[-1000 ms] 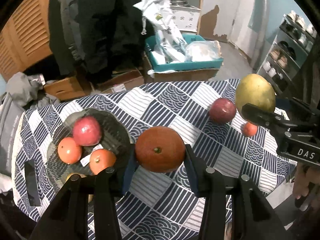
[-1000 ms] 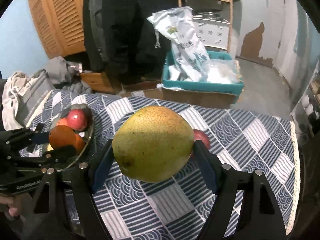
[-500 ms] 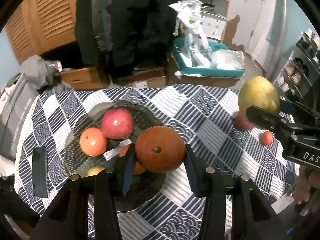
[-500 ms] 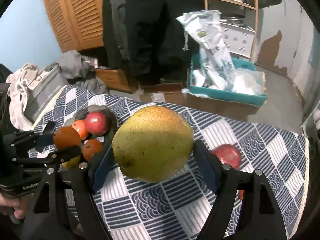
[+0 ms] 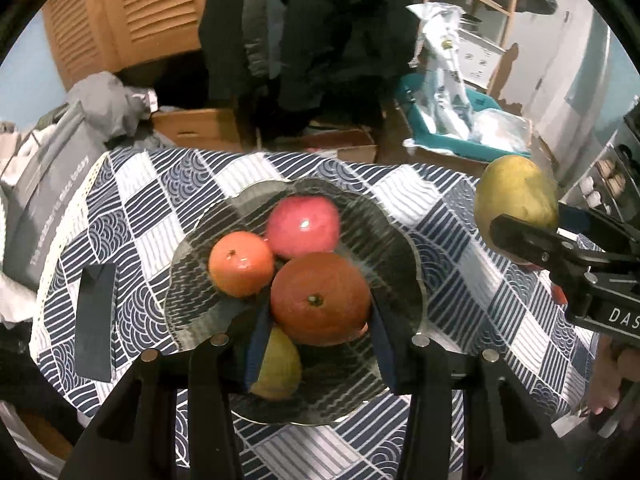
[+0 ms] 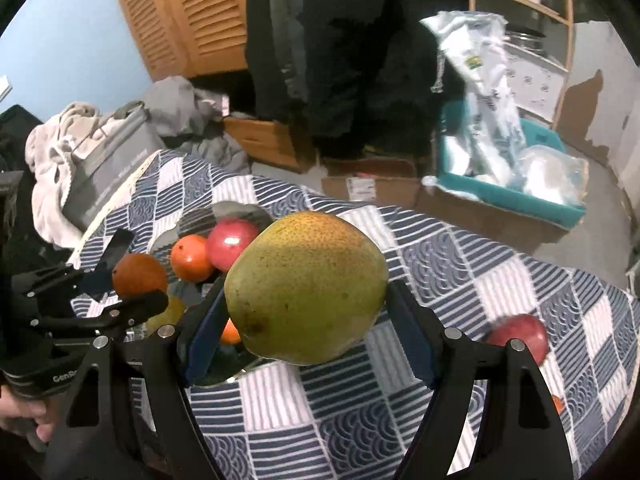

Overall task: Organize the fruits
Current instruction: 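Carry the small orange with the left gripper while the right gripper carries the pear to the plate, then release the small orange from the left gripper while the right gripper releases the pear onto the plate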

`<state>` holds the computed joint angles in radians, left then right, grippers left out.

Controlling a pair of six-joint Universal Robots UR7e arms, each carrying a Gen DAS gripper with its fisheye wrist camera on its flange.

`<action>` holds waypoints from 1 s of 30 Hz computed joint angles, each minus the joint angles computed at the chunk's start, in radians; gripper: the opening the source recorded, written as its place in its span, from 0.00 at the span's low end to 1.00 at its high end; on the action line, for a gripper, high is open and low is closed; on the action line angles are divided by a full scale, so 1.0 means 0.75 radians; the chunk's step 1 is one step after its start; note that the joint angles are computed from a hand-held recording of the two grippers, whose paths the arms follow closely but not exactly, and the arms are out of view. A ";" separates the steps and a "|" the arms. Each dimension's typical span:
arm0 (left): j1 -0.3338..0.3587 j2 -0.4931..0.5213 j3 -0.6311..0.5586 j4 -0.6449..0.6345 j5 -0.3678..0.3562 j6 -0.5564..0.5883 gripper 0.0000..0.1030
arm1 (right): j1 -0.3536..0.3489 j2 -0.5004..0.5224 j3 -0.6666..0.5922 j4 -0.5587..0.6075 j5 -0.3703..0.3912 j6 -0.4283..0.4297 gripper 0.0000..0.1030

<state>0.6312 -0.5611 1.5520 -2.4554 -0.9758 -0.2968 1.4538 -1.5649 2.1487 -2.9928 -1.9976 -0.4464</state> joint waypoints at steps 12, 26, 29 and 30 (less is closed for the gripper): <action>0.065 0.003 -0.001 0.032 0.010 -0.046 0.46 | 0.026 0.166 -0.085 0.082 0.008 0.015 0.76; 0.089 0.026 -0.037 0.110 0.018 -0.086 0.47 | 0.024 0.238 -0.144 0.146 0.019 0.044 0.72; 0.090 0.022 -0.031 0.105 0.017 -0.089 0.53 | 0.020 0.215 -0.159 0.163 0.094 0.054 0.67; 0.088 0.020 -0.027 0.099 0.022 -0.092 0.58 | 0.026 0.215 -0.171 0.181 0.080 0.061 0.67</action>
